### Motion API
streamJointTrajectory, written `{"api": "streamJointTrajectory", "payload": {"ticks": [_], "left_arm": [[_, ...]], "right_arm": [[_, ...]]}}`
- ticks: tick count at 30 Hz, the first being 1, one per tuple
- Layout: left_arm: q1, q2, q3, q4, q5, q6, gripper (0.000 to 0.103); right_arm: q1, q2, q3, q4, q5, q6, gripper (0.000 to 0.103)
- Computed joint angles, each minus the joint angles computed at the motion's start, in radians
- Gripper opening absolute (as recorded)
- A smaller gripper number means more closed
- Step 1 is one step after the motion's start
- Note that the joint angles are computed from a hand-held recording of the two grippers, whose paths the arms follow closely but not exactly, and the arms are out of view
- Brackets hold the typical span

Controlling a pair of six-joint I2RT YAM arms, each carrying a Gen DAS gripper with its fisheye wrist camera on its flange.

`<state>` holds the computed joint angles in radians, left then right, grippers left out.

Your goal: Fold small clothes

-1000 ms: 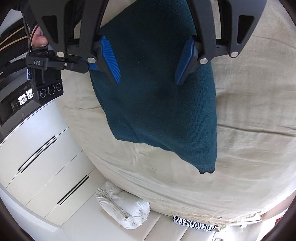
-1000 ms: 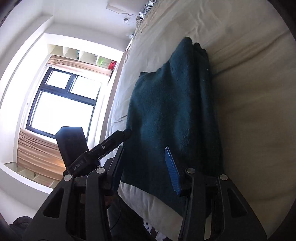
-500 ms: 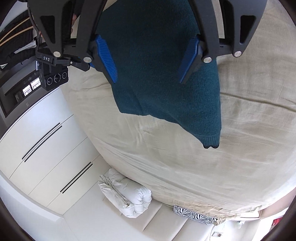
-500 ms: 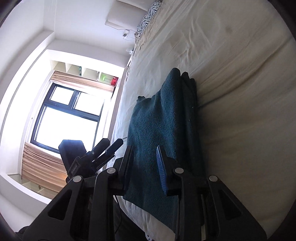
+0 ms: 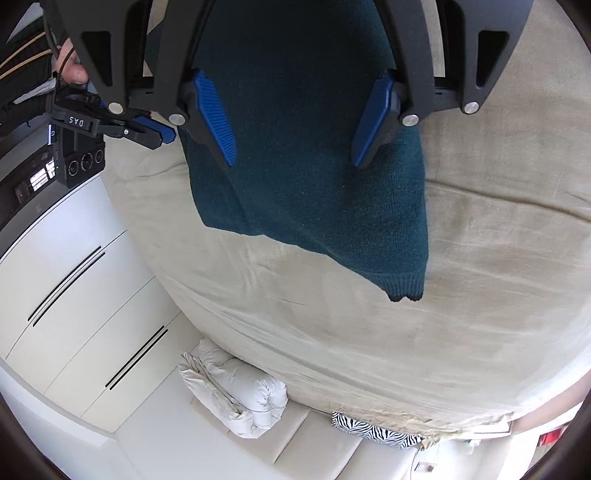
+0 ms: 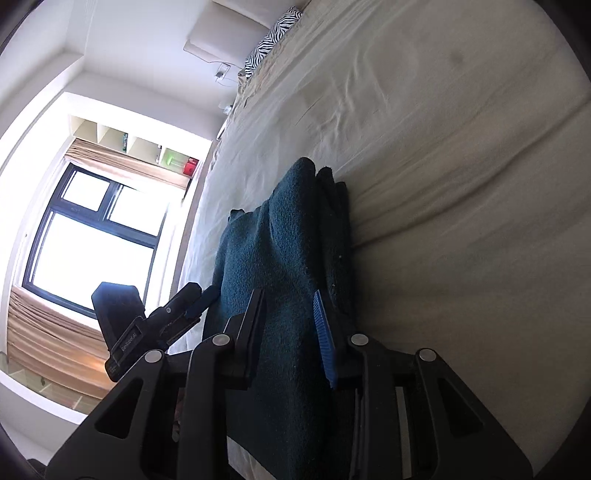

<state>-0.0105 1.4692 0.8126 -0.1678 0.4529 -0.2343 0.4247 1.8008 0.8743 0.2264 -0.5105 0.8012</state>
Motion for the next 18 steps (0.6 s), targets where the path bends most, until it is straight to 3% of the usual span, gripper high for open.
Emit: {"api": "streamJointTrajectory", "payload": {"ticks": [3, 6, 8, 10, 13, 16, 18], "left_arm": [[-0.101, -0.252, -0.108, -0.021, -0.29, 0.022, 0.1], [-0.233, -0.564, -0.212, -0.042, -0.579, 0.022, 0.103], [-0.351, -0.719, -0.213, -0.109, -0.781, 0.022, 0.103], [-0.464, -0.822, -0.173, -0.202, -0.933, 0.027, 0.103], [-0.576, -0.828, -0.035, -0.368, -1.075, 0.054, 0.103], [-0.709, -0.798, 0.052, -0.465, -1.292, 0.043, 0.103], [-0.747, -0.807, 0.071, -0.486, -1.346, 0.019, 0.103]], "right_arm": [[0.067, -0.199, -0.035, -0.158, 0.183, -0.074, 0.026], [0.183, -0.374, -0.011, -0.343, 0.435, -0.153, 0.034], [0.28, -0.461, 0.009, -0.411, 0.615, -0.175, 0.067], [0.399, -0.548, 0.031, -0.439, 0.834, -0.184, 0.083], [0.55, -0.643, 0.048, -0.428, 1.117, -0.238, 0.103], [0.665, -0.698, 0.102, -0.455, 1.315, -0.311, 0.103], [0.725, -0.72, 0.154, -0.495, 1.381, -0.341, 0.103]]}}
